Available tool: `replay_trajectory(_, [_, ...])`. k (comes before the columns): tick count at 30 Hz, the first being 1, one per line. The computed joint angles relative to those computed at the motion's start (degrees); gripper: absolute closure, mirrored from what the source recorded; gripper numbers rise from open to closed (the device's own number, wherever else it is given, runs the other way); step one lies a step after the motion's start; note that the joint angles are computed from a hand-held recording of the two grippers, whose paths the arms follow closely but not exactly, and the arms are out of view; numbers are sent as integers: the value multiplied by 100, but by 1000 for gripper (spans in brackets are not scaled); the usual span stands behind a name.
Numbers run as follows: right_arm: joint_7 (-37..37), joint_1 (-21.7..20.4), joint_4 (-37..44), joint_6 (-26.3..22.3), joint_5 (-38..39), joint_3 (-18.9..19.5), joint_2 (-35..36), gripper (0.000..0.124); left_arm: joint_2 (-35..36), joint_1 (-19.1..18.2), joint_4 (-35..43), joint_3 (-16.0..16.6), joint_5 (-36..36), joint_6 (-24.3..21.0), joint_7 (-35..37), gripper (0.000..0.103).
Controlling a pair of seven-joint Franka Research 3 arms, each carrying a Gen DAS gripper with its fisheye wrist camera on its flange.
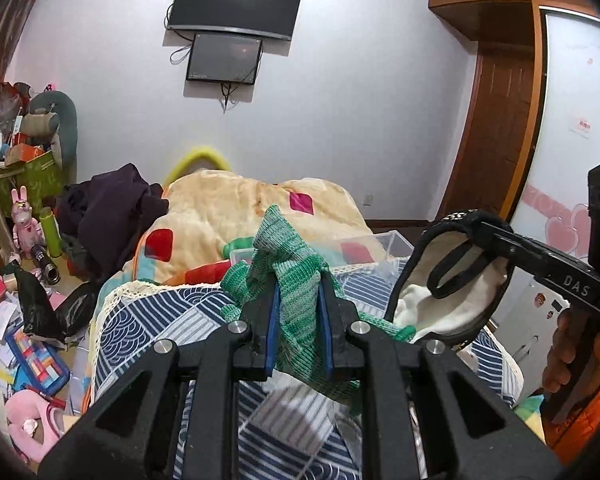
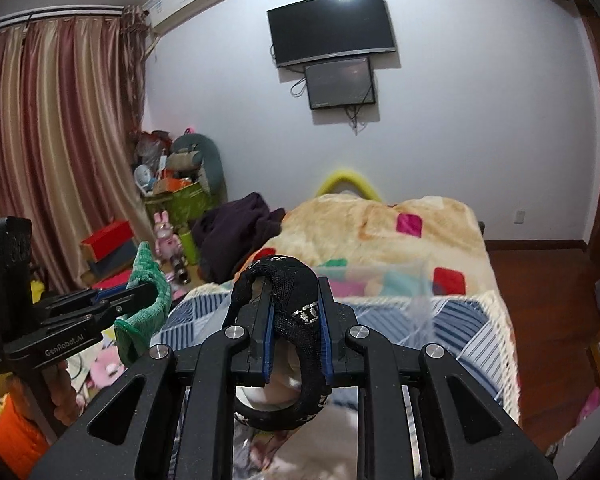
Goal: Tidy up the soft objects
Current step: 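Drop the green glove into the clear box while the right tool drops the black bag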
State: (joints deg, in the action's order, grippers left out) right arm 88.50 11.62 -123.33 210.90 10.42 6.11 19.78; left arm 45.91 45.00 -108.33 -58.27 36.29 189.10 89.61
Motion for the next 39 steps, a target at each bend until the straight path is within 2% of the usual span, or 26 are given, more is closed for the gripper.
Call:
replay_trajectory(5, [-164,50,329,-333,173,-128,152,108,21,-841,649,603,-353,-283,143,86])
replay_trajectory(8, [-294,101,650,-552,408,-205,370,108,37,-1465,1071,1108,-621,-402,298,86])
replay_trajectory(13, [-957,722,1226,-1157,1381,-868,668,108,334,-2105,1826,1450,-981,-1007,670,86])
replay_trajectory(16, [-1254,1363,1599,-1781,1915,-1629,921,108,490,-2462,2270,1669,-1173,-1444,882,86])
replay_trajectory(19, [-1153,1729,1763,-2343,1836,-2143,1095,107,581,-2782,2596,1909,-1342,-1826,1046,86])
replay_trajectory(21, [-1000,1882,1828,-2643,1657,-2387,1173,105,608,-2943,2749,2045,-1478,-2098,1128,86])
replay_trajectory(22, [-964,1837,1837,-2775,1565,-2362,1179,104,638,-2991,2826,2061,-1560,-2208,1194,85])
replay_trajectory(24, [-905,1731,1770,-2921,1405,-2265,1138,103,624,-2981,2817,2031,-1735,-2382,1352,80])
replay_trajectory(26, [-889,1611,1683,-2998,1234,-2149,1063,92,566,-2980,2761,2045,-1889,-2414,1470,71])
replay_trajectory(27, [-835,1641,1607,-2988,1143,-2185,1023,89,522,-2971,2706,2053,-1958,-2374,1529,68])
replay_trajectory(28, [-749,1715,1576,-3003,1042,-2285,1009,79,489,-2971,2659,2061,-2026,-2310,1584,63])
replay_trajectory(29, [-651,1852,1435,-2927,940,-2426,942,69,406,-2909,2518,2031,-2105,-2177,1649,55])
replay_trajectory(30, [-591,1890,1334,-2815,864,-2464,883,65,303,-2810,2334,1969,-2199,-2017,1712,47])
replay_trajectory(31, [-536,1894,1301,-2753,789,-2480,856,61,238,-2731,2215,1909,-2298,-1901,1777,32])
replay_trajectory(32, [-482,1942,1095,-2545,727,-2508,725,57,177,-2592,2059,1785,-2412,-1739,1866,23])
replay_trajectory(33, [-461,1939,1014,-2436,711,-2498,653,54,104,-2313,1773,1519,-2545,-1481,2018,22])
replay_trajectory(35, [-472,1883,952,-2264,747,-2428,581,48,21,-1967,1485,1187,-2729,-1313,2256,16])
replay_trajectory(37, [-580,1925,738,-1997,867,-2413,400,42,-187,-1683,1063,1006,-2858,-1011,2376,13])
replay_trajectory(39, [-747,2095,401,-1634,1058,-2490,171,39,-353,-1534,772,960,-2795,-790,2352,10])
